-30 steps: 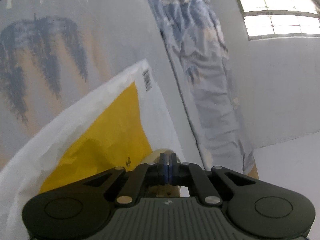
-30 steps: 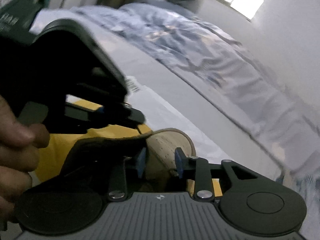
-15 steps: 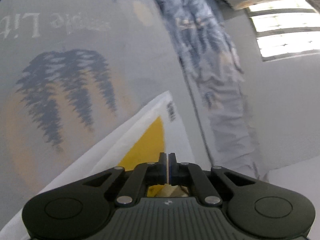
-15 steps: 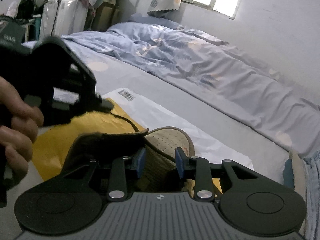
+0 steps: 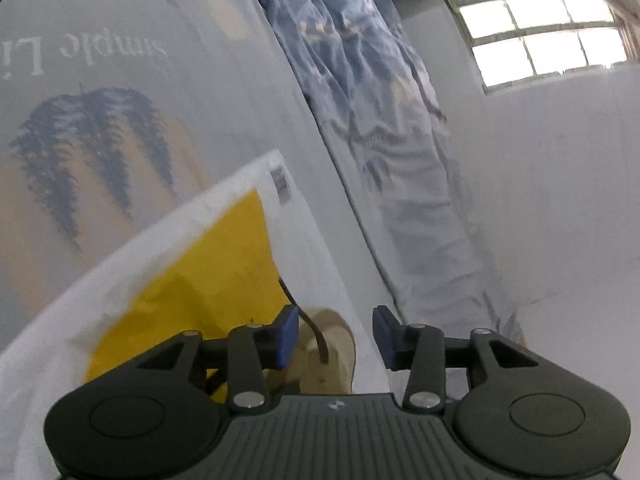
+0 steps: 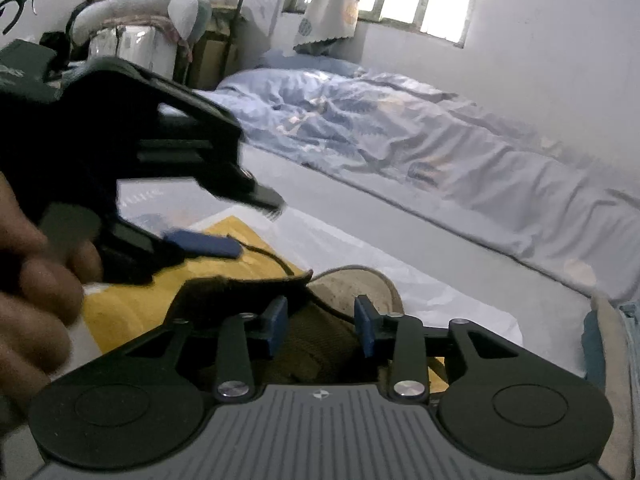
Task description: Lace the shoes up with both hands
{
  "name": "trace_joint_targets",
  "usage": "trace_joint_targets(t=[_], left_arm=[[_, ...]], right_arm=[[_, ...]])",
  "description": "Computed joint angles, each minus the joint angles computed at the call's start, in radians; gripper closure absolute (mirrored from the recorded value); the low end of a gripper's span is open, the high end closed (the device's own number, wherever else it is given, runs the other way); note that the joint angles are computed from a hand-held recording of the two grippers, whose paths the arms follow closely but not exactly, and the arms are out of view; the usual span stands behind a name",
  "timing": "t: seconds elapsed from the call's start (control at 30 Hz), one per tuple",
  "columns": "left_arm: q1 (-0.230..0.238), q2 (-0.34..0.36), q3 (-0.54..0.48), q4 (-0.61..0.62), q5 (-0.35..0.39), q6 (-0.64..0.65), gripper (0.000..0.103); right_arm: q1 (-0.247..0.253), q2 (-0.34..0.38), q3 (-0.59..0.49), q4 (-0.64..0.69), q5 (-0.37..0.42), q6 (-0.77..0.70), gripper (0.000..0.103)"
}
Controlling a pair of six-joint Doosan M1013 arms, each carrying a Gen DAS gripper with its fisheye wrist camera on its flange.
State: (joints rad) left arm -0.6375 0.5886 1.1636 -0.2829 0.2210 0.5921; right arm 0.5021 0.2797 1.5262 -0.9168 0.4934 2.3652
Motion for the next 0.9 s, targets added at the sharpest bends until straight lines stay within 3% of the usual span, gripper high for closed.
trace_joint_targets(t=[0.1,0.33,0.43,0.57,0.8,0.9], left_arm=[[-0.004,0.006,-0.007,-0.048,0.019,0.044,0.064],[0.001,0.014,-0.011,-0.145,0.053,0.123,0.067],[0.0,0.016,-0.018,-0.131,0.059,0.126,0.079],[-0.001,0.02,-0.025,-0.159,0.074,0.167,0.086],[-0.003,0.021,-0.024,-0.142,0.071,0.155,0.091],[-0.003,0.02,-0.021,-0.132,0.062,0.142,0.101]], right_arm=[[0.004,-0.004,0.004,-0.058,0.017,0.081,0.052],[0.016,-0.009,-0.004,-0.102,0.108,0.189,0.044],[0.022,0.004,-0.024,-0.099,0.191,0.23,0.044],[0.054,0.033,-0.05,-0.212,0.365,0.332,0.026],[0.045,0.015,-0.03,-0.151,0.312,0.297,0.026],[0.042,0.021,-0.038,-0.111,0.32,0.274,0.026]])
